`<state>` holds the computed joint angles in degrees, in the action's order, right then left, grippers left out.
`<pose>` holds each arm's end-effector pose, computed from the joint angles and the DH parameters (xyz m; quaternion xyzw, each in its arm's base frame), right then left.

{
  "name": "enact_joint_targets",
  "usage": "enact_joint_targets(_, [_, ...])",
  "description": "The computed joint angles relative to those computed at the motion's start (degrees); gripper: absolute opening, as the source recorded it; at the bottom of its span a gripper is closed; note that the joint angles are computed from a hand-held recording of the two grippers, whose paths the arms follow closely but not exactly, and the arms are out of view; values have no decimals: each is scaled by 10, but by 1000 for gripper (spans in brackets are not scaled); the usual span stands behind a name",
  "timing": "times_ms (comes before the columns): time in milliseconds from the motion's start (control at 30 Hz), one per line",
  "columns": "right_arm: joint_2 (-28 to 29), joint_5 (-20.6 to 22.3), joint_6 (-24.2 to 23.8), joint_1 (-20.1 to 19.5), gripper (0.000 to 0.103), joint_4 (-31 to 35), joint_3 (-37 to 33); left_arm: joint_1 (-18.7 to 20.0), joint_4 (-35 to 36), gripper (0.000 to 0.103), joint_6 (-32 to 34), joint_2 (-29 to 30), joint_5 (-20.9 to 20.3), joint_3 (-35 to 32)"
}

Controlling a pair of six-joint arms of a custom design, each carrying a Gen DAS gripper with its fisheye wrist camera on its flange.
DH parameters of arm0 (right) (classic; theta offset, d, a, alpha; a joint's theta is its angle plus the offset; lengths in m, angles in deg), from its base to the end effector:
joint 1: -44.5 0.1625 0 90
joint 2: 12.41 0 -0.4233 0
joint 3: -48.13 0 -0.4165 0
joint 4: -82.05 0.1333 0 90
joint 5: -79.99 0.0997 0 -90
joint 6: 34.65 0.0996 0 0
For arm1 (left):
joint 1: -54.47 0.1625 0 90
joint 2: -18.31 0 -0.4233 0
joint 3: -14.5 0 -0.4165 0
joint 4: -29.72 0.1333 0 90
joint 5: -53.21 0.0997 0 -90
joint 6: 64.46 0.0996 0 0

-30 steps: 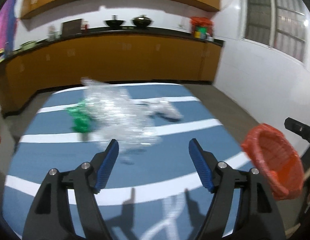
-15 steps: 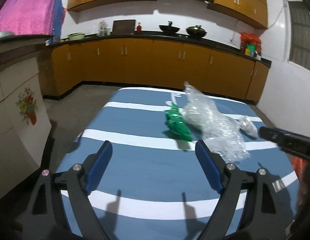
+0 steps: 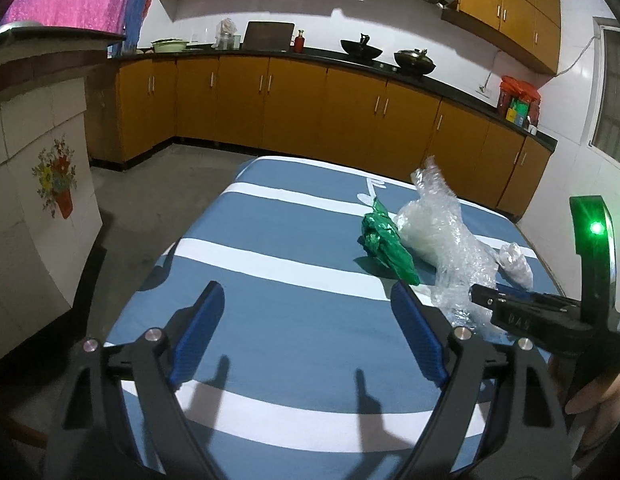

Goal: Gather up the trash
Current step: 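Grasp the bubble wrap with the right tool while the left tool grasps the green bag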

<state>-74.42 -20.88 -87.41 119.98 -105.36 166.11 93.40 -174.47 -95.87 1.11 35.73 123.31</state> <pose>-0.0324 -0.5817 0.1838 0.2733 -0.8907 0.2442 0.2689 -0.2426 -0.4894 -0.1180 0.0209 0.7989 -0.5011 0.3321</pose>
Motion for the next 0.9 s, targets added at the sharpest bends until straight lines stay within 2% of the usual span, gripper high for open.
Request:
enact_joint_targets(100, [-18, 13, -4, -6, 12, 14, 9, 0, -2, 84, 5, 3, -5, -4])
enact_joint_targets(200, [-42, 38, -10, -14, 8, 17, 24, 0, -6, 84, 12, 6, -7, -8])
enact_joint_targets(600, [-121, 119, -12, -58, 5, -20, 73, 2, -2, 84, 29, 13, -23, -26])
enact_joint_targets(700, [-144, 144, 2, -74, 5, -34, 83, 8, -12, 84, 56, 18, -33, -41])
enact_joint_targets(900, [-160, 166, 20, -93, 5, -72, 89, 27, -26, 84, 115, 30, -59, -90])
